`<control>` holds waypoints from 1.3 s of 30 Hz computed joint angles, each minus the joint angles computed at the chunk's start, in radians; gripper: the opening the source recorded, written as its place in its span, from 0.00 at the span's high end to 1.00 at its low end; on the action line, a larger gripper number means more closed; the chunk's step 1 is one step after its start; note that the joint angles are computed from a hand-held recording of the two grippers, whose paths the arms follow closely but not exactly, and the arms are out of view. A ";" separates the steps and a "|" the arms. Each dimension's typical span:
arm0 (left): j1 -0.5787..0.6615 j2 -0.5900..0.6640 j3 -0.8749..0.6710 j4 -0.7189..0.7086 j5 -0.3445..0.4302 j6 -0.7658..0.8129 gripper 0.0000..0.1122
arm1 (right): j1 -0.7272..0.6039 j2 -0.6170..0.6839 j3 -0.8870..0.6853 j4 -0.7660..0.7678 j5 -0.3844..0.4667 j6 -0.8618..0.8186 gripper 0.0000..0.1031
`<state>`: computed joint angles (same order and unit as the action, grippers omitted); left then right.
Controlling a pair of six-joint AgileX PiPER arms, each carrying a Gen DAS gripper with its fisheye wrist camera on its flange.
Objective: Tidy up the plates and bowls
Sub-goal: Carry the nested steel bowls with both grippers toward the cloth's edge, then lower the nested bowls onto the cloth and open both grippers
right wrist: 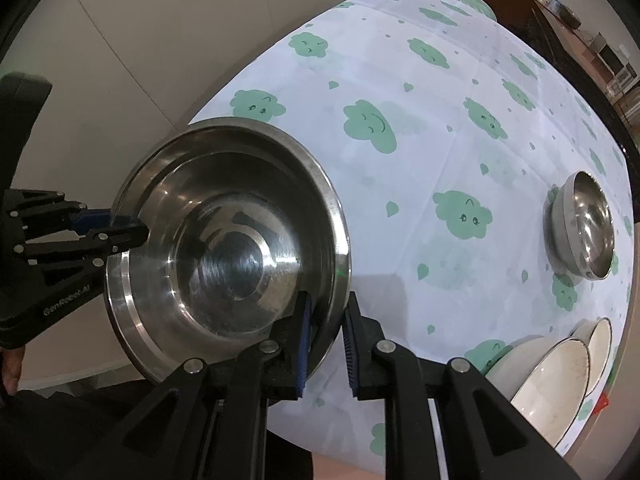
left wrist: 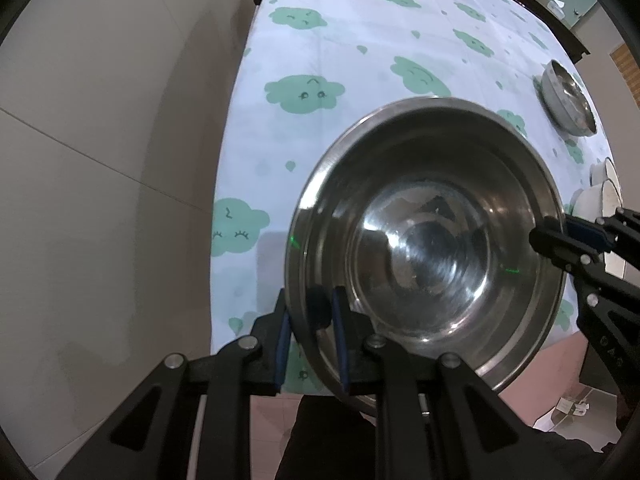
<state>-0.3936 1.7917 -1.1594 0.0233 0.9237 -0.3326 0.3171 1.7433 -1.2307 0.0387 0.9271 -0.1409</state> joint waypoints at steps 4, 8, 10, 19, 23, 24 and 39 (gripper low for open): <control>-0.001 0.000 -0.001 -0.008 -0.001 0.009 0.85 | 0.021 -0.008 0.015 -0.042 -0.019 0.033 0.81; -0.004 -0.005 0.005 -0.010 -0.001 0.013 0.85 | 0.030 -0.009 0.018 -0.063 -0.021 0.047 0.81; -0.002 -0.003 0.000 -0.011 0.001 0.017 0.85 | 0.024 -0.006 0.014 -0.053 -0.017 0.046 0.81; -0.008 -0.009 -0.008 0.002 0.001 0.013 0.85 | 0.015 -0.018 0.025 -0.031 -0.017 0.079 0.78; -0.006 -0.013 -0.007 -0.002 0.002 0.015 0.85 | 0.014 -0.043 0.036 -0.021 -0.035 0.092 0.64; -0.006 -0.014 -0.008 0.000 0.002 0.015 0.85 | 0.011 -0.050 0.037 -0.009 -0.039 0.088 0.61; -0.024 -0.075 0.002 0.005 -0.026 0.043 0.75 | 0.022 -0.105 0.057 -0.036 -0.059 0.169 0.50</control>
